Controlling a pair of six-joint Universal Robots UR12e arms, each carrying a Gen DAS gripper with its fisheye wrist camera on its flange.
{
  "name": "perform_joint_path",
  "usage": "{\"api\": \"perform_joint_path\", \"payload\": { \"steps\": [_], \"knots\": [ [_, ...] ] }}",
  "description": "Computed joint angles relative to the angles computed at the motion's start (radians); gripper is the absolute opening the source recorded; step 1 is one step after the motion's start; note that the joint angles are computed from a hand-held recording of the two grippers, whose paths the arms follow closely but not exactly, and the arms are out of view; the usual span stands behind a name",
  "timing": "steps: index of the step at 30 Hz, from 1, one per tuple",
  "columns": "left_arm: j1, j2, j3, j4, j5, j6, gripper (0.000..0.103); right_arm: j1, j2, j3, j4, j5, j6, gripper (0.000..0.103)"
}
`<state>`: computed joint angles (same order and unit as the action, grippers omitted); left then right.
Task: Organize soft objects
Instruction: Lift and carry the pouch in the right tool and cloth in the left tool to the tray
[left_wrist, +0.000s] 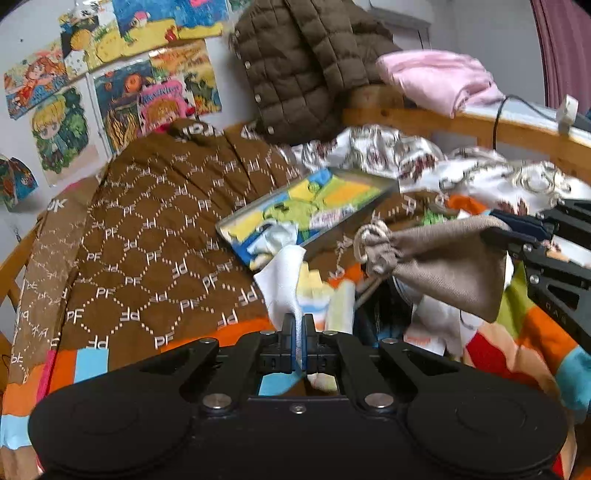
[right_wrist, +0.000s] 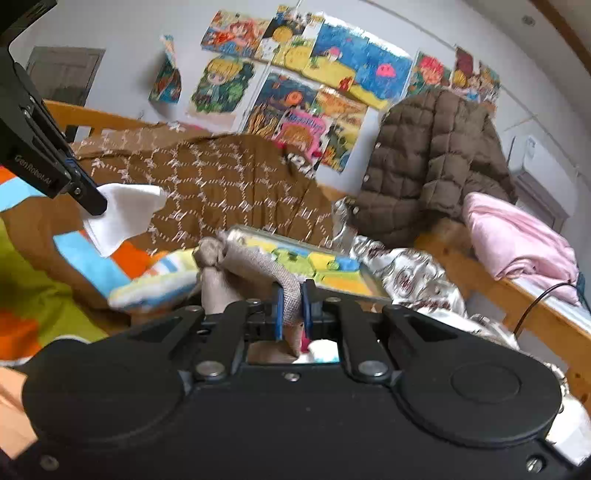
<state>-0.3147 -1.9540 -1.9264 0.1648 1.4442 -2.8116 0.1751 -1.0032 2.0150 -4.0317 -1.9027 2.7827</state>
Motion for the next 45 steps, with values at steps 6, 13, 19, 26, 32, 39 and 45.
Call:
{"api": "perform_joint_path", "payload": {
  "steps": [6,13,19,26,32,39,45],
  "knots": [
    [0.001,-0.004,-0.001,0.041,-0.026,-0.017,0.001,0.004,0.011,-0.008,-0.066,-0.016,-0.020,0.005],
    [0.004,-0.003,-0.006,0.047,-0.045,-0.017,0.001,0.010,0.020,-0.014,-0.138,-0.040,-0.050,0.005],
    [0.008,-0.005,-0.007,0.065,-0.059,-0.018,0.001,0.015,0.027,-0.025,-0.181,-0.068,-0.056,0.005],
    [0.009,-0.021,0.014,0.115,-0.072,-0.004,0.001,0.021,0.038,-0.053,-0.237,-0.091,-0.093,0.005],
    [0.011,-0.049,0.077,0.140,-0.081,-0.008,0.001,0.008,0.032,-0.089,-0.237,-0.067,-0.135,0.005],
    [0.019,-0.102,0.181,0.109,-0.085,0.068,0.002,-0.027,0.057,-0.197,-0.184,0.004,-0.159,0.005],
    [0.019,-0.190,0.315,0.056,-0.045,0.105,0.002,-0.062,0.102,-0.311,-0.069,0.067,-0.139,0.005]
  ]
}}
